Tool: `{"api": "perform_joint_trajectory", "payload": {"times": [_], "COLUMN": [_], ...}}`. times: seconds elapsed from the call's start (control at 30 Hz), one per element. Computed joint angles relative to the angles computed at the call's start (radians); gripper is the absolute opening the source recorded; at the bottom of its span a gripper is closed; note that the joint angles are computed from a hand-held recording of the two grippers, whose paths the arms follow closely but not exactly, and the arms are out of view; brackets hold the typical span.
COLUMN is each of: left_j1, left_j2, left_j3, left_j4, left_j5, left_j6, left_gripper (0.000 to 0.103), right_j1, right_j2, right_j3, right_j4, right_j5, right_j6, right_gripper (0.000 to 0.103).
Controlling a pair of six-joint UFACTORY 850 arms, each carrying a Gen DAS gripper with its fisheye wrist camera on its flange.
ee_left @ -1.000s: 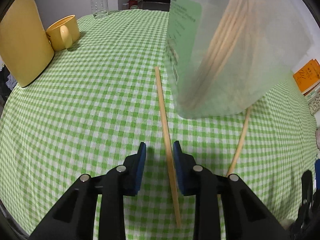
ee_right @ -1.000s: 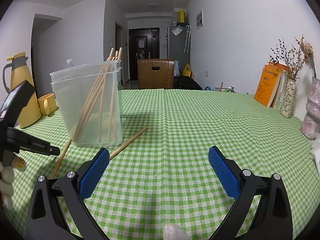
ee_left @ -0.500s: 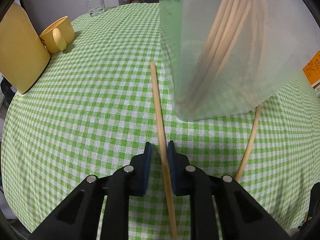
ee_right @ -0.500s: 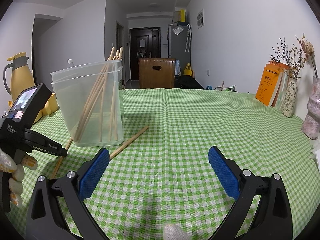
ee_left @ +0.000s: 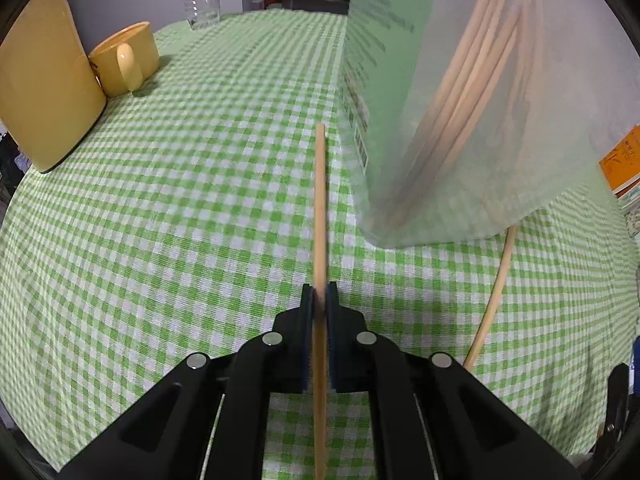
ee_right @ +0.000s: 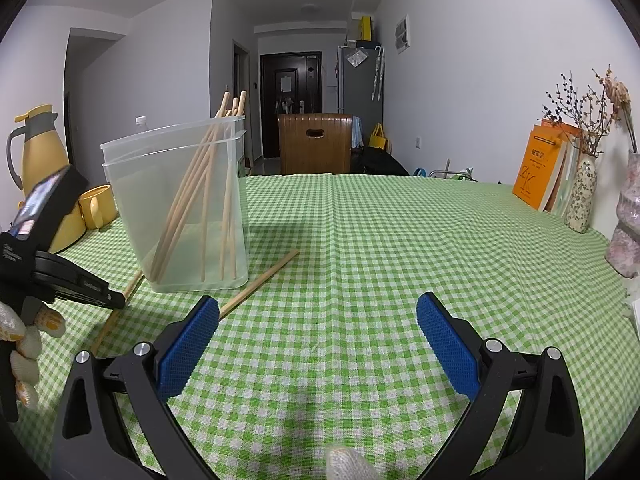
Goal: Organize utensils
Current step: 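Lift the grasped chopstick upright with the left tool, then lower the right tool toward a loose chopstick while the left tool holds its chopstick upright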
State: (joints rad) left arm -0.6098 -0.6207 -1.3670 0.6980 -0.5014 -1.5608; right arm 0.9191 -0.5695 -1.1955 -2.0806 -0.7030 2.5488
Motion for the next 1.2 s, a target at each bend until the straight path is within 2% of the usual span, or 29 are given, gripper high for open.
{"api": "perform_joint_trajectory", "payload": {"times": [0.17,0.27,0.57,0.83,1.2], "left_j1": [-0.018,-0.037,-0.113,-0.14,-0.15], "left_j2": [0.075,0.121,0.21,0.221,0.208], "left_j3": [0.095,0.157,0.305,0.384,0.408], "left_j4": [0.252,0.452,0.826,0.964,1.041], "left_j5": [0.008,-0.034,-0.326,-0.473,-0.532], "left_j6": [-0.245,-0.44,-0.81,-0.966,-1.064], "left_gripper": [0.004,0.004,0.004,0.004,0.004], "right_j1": [0.001,0.001,0.005,0.006,0.007], "right_j2": [0.0,-0.001,-0.005,-0.006,-0.011], "right_j3": [0.0,0.0,-0.008,-0.01,-0.02], "right_j4": [0.005,0.006,0.035,0.048,0.08], "right_j5": [-0.002,-0.005,-0.015,-0.021,-0.015], "right_j6": [-0.001,0.0,-0.022,-0.03,-0.064], "right_gripper": [0.095,0.095,0.095,0.095,0.095]}}
